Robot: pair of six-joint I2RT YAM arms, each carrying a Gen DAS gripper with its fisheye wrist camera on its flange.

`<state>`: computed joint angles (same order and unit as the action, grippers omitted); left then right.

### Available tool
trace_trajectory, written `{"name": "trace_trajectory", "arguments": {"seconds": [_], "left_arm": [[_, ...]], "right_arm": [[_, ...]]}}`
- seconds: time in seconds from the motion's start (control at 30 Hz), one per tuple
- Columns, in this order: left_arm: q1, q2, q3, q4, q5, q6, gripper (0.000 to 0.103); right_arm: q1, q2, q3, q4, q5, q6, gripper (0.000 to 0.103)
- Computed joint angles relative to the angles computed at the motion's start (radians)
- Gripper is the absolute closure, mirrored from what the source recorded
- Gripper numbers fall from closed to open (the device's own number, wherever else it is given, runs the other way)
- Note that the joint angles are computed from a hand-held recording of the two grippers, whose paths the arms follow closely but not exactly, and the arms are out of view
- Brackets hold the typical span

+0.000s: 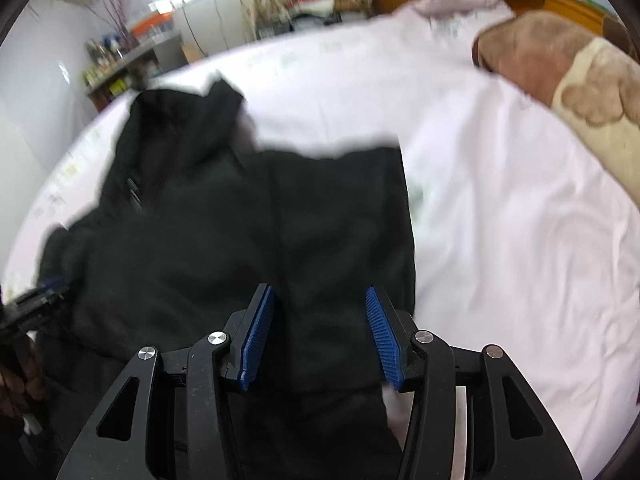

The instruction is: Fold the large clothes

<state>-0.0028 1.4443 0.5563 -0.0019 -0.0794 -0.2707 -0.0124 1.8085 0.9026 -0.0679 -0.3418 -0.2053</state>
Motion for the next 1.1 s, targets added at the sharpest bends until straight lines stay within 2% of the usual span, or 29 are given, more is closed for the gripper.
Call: {"name": "trace_trajectory", "arguments": {"seconds": [0.07, 0.13, 0.2, 0.3, 0.43, 0.53, 0.67, 0.8, 0.83, 0.9, 0.93, 1.0, 1.1], "left_arm": [[-0.006, -0.021, 0.022, 0.011, -0.024, 0.02, 0.045], [-0.008, 0.051, 0.067, 0.039, -0.052, 0.03, 0.045], [0.008, 0.184, 0.123, 0.051, -0.057, 0.042, 0.044], [0.043, 0.292, 0.091, 0.181, -0.02, 0.077, 0.042], [0.047, 0.298, 0.053, 0.253, -0.008, 0.068, 0.042], [0.046, 0.262, 0.056, 0.203, -0.007, 0.063, 0.042], [0.043, 0.066, 0.033, 0.054, 0.007, 0.031, 0.045], [-0.006, -0.178, -0.1, 0.039, 0.002, 0.021, 0.045], [-0.024, -0.182, -0.119, 0.049, -0.008, 0.019, 0.045], [-0.049, -0.075, -0.119, 0.078, -0.04, 0.013, 0.045], [-0.037, 0.007, -0.114, 0.112, -0.018, 0.016, 0.045], [-0.018, 0.08, -0.133, 0.194, 0.002, 0.025, 0.043], [-0.04, 0.071, -0.106, 0.141, -0.031, 0.02, 0.043]], "right_arm": [[0.023, -0.024, 0.025, 0.006, 0.0, 0.014, 0.054], [0.067, 0.007, 0.075, 0.013, 0.03, 0.015, 0.054], [0.117, 0.096, 0.16, -0.001, 0.078, 0.024, 0.054], [0.163, 0.262, 0.289, -0.048, 0.139, 0.029, 0.058], [0.185, 0.332, 0.272, 0.04, 0.186, 0.026, 0.059], [0.188, 0.326, 0.297, -0.007, 0.199, 0.025, 0.059], [0.166, 0.181, 0.219, -0.03, 0.163, 0.001, 0.059], [0.129, -0.025, 0.019, 0.01, 0.051, 0.011, 0.059], [0.133, -0.042, -0.009, 0.018, 0.04, 0.011, 0.059], [0.151, -0.031, -0.045, 0.031, 0.036, 0.009, 0.059], [0.168, 0.011, -0.035, 0.024, 0.063, 0.011, 0.059], [0.185, 0.1, -0.004, 0.03, 0.087, 0.014, 0.059], [0.206, 0.124, 0.005, 0.042, 0.121, 0.033, 0.059]]}}
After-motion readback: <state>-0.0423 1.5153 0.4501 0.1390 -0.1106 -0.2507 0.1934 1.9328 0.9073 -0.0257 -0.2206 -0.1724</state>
